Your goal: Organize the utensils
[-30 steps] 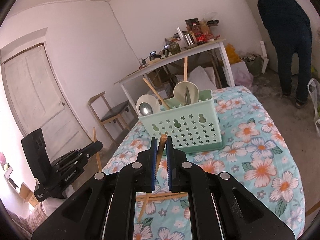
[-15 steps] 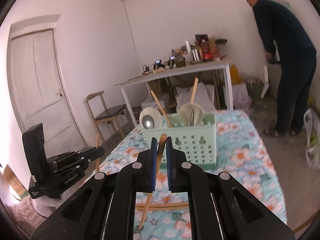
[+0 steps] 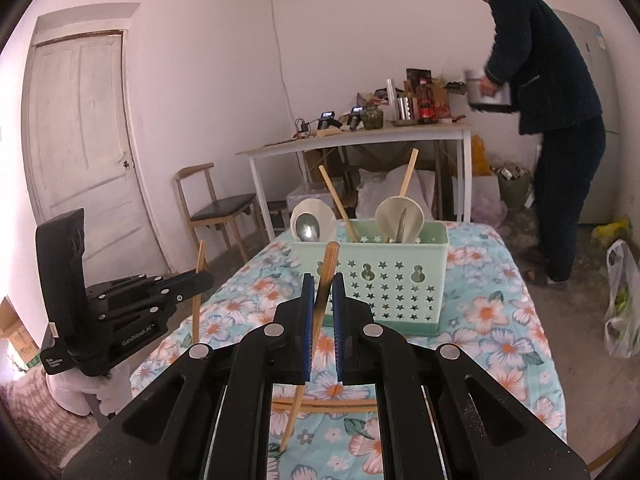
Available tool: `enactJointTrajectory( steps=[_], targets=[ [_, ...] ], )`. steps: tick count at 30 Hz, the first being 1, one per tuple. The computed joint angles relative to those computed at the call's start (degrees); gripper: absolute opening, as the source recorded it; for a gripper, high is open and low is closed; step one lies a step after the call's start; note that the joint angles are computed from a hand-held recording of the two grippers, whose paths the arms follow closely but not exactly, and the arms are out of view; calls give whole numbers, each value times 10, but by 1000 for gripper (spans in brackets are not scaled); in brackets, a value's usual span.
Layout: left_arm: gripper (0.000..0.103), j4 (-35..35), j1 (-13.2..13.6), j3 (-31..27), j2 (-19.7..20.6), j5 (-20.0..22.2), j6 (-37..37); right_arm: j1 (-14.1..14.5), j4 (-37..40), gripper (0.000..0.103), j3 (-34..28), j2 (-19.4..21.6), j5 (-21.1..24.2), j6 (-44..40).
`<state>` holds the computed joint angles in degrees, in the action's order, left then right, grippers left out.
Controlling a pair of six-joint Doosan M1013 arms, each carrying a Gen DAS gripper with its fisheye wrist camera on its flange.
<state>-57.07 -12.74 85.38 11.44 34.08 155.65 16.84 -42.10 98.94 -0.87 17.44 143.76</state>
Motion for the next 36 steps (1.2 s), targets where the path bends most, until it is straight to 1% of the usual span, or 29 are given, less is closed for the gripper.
enactJointTrajectory(
  steps=[8,12,14,18,22,27,36],
  targets=[
    [7,2,0,1,-1,-2,1,-2,9,7,3,-2,-7,-5],
    [7,10,-4,0,-2,-5,-7,-10,27,6,13,-9,-25,-5],
    [7,14,-6,0,-4,-9,-11,-17,57,6,19,-14,-37,-20],
    [6,11,-9,0,-7,-15,-13,-34,156,5,31,-24,-62,-85],
    [6,12,-12,0,-8,-18,-17,-45,200,4,42,-35,-79,-107],
    [6,0,-15,0,-11,-22,-7,-51,196,4,50,-46,-87,-92],
    [6,-10,-15,2,-13,-27,-1,-47,133,4,51,-50,-82,-30]
  ],
)
